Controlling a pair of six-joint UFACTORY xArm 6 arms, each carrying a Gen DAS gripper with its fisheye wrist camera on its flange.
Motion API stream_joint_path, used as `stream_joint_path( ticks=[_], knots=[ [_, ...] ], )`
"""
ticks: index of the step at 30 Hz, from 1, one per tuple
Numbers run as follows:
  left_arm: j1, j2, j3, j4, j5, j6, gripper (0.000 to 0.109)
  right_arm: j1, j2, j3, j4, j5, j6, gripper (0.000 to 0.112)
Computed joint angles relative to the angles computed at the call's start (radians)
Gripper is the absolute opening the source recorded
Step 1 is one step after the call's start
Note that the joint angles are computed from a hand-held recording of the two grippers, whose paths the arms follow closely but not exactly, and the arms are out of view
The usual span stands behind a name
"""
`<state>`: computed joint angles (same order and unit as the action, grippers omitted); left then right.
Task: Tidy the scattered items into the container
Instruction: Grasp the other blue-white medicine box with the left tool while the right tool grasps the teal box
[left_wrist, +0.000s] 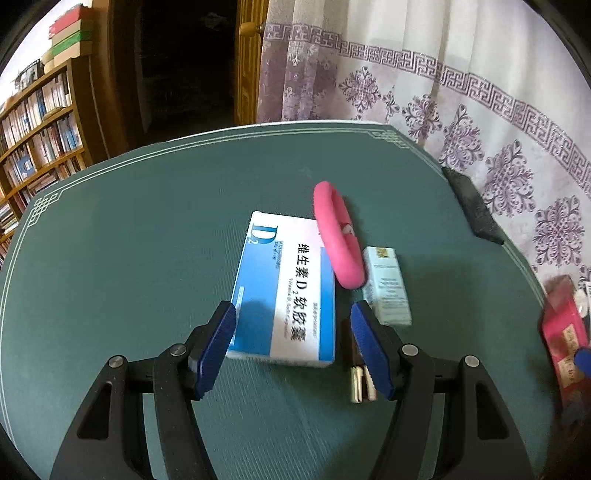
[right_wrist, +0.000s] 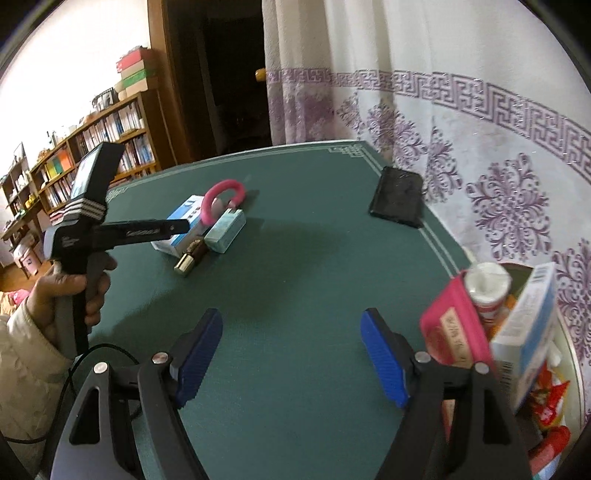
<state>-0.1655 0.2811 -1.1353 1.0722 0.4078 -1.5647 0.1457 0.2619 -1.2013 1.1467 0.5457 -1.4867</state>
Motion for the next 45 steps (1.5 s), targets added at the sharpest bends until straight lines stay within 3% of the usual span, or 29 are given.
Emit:
stream_joint_path(
  ticks=[9, 16, 22, 32, 45],
  knots=[
    [0.041, 0.051, -0.014, -0.039, -0.065, 0.031, 0.073, 0.04, 0.051, -0.046, -0.069, -0.01, 0.077, 0.08],
    [0.055, 0.041, -0.001, 0.067, -0.086, -0.073, 0.073, 0.075, 0.098, -0.093, -0.112, -0.017, 0.125, 0.08],
    [0.049, 0.024, 0.009, 0.087, -0.062, -0.108, 0.07, 0.105, 0.16, -0.169, -0.151, 0.001, 0.191, 0.08],
    [0.064, -0.073, 0.075, 0.249, -0.049, -0.323, 0.067, 0.176, 0.31, -0.37, -0.24, 0.014, 0.362, 0.08],
    [0.083, -0.039, 0.073, 0.142, -0.095, -0.247, 0.067, 0.247, 0.497, -0.605, -0.457, 0.011, 0.623, 0.053]
  ],
)
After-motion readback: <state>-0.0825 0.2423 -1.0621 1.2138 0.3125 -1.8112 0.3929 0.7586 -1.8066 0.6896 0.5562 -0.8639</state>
